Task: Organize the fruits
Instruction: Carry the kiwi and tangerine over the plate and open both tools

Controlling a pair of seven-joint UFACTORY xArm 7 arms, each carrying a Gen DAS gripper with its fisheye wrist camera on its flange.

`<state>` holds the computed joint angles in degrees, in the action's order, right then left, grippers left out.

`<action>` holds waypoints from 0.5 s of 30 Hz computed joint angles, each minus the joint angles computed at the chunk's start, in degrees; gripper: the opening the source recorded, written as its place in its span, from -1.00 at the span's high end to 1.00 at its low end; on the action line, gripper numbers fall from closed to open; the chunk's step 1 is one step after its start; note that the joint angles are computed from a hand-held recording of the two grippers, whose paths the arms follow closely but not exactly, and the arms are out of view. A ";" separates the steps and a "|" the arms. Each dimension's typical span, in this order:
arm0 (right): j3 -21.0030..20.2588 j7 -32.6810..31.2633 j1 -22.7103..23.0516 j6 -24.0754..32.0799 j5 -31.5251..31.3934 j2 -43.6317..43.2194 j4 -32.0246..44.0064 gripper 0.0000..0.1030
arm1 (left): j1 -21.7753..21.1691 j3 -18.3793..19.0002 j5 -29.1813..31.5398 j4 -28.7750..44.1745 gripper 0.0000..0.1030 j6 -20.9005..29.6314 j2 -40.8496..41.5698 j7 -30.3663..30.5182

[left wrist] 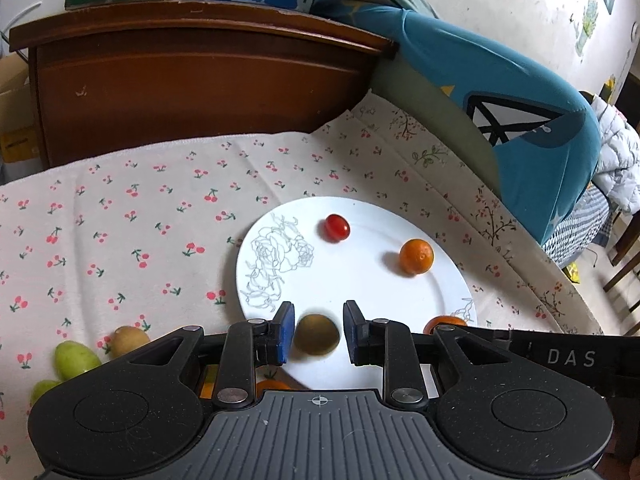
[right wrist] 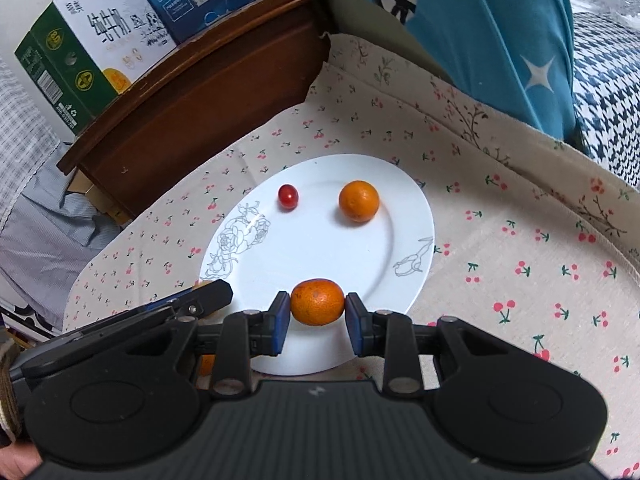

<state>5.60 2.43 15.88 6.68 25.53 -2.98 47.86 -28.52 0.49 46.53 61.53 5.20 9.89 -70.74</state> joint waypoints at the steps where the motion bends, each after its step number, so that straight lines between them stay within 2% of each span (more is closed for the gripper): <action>1: -0.04 -0.03 -0.01 0.02 0.13 0.06 0.04 0.41 | 0.07 -0.09 -0.19 0.08 0.51 -0.16 0.05 0.19; 4: 0.21 1.63 -0.29 -0.99 -1.71 -0.06 -0.32 0.38 | -0.51 0.51 0.55 0.49 0.48 -0.11 -0.05 -0.99; 6: -0.10 0.02 0.35 -1.68 0.06 -0.35 -0.52 0.38 | -1.24 1.35 3.18 0.67 0.31 0.38 -0.58 -3.56; 8: -0.04 0.03 0.45 -2.65 -0.48 -0.61 -0.89 0.38 | -1.67 1.65 7.16 0.94 -0.01 2.31 -1.50 -7.40; 9: -0.11 -0.26 0.65 -3.19 -0.48 -0.72 -1.05 0.38 | -1.70 1.78 10.03 1.01 -0.03 2.77 -1.94 -10.16; 13: -1.60 -7.69 3.22 -3.07 6.78 -0.87 -0.59 0.37 | 0.63 -0.99 10.53 0.66 -0.25 5.40 -3.45 -11.08; 15: -1.56 -9.97 3.59 -3.25 8.19 -1.00 -0.66 0.36 | 1.78 -2.46 10.62 0.27 -0.26 7.21 -4.38 -11.20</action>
